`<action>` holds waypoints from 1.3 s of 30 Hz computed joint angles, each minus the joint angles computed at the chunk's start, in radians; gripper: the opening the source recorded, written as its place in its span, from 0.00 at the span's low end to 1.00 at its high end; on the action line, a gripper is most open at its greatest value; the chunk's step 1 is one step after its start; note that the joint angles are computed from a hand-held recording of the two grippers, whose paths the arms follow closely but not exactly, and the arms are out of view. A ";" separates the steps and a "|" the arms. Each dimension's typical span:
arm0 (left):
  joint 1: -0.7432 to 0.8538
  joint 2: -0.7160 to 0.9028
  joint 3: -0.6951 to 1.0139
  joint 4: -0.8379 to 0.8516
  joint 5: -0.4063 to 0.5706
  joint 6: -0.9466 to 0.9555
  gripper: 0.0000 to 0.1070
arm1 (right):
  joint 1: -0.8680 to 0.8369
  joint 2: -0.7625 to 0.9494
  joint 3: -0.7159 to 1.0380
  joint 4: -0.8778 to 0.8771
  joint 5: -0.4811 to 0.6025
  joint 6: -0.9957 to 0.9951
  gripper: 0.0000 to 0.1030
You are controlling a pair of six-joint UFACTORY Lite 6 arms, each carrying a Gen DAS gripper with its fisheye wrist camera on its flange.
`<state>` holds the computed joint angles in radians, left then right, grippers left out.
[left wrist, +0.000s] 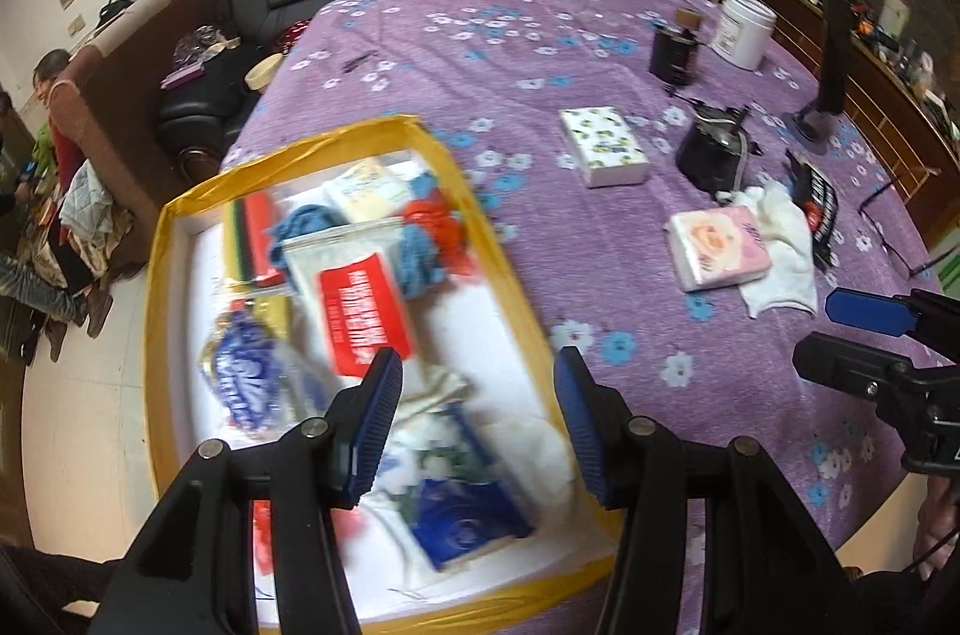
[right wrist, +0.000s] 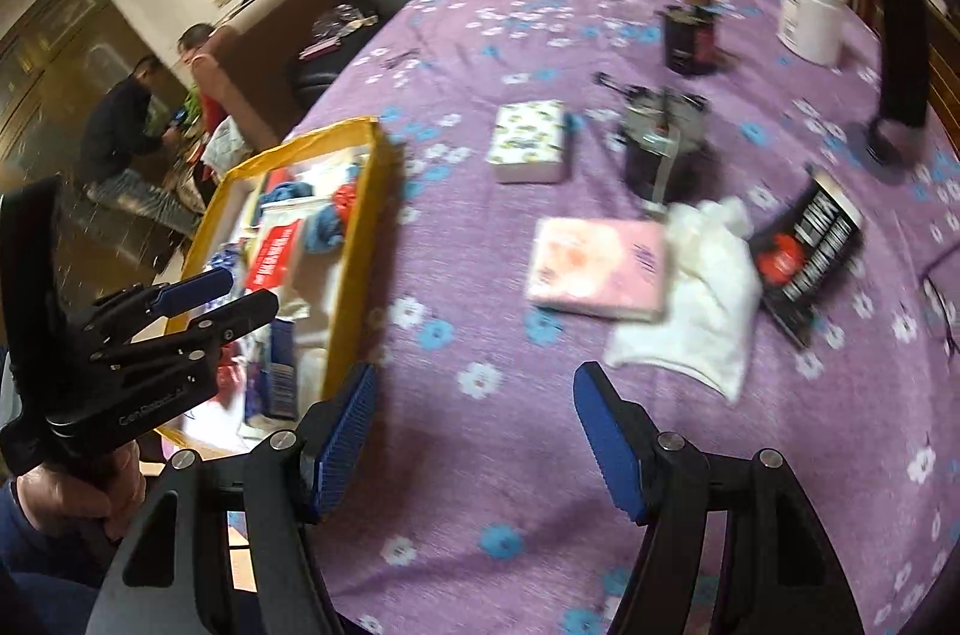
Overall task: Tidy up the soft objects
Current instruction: 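Move the left gripper to the pink tissue pack and grasp it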
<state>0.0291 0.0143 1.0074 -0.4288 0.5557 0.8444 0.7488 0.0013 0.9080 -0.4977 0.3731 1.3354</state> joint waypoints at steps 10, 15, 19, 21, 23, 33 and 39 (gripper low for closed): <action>-0.210 -0.015 -0.042 0.087 -0.020 -0.152 0.61 | -0.057 -0.260 -0.260 0.059 0.032 0.006 0.70; -0.341 0.130 0.105 0.102 -0.013 -0.206 0.62 | -0.065 -0.415 -0.372 0.077 0.091 0.017 0.70; -0.434 0.361 0.338 0.162 0.017 -0.312 0.61 | -0.060 -0.540 -0.447 0.082 0.157 0.037 0.70; -0.472 0.468 0.442 0.250 0.013 -0.416 0.61 | -0.056 -0.623 -0.491 0.089 0.205 0.049 0.70; -0.482 0.565 0.546 0.232 0.039 -0.413 0.61 | -0.046 -0.690 -0.521 0.088 0.251 0.066 0.70; -0.449 0.620 0.552 0.029 0.269 -0.224 0.62 | -0.068 -0.886 -0.604 0.122 0.377 0.052 0.70; -0.499 0.379 0.279 0.056 0.051 -0.105 0.65 | -0.086 -0.894 -0.614 0.139 0.377 0.042 0.70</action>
<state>-0.4696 0.3933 1.2860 -0.3725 0.6072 0.7398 0.6632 -0.8923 0.2940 -0.3584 0.7499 1.3778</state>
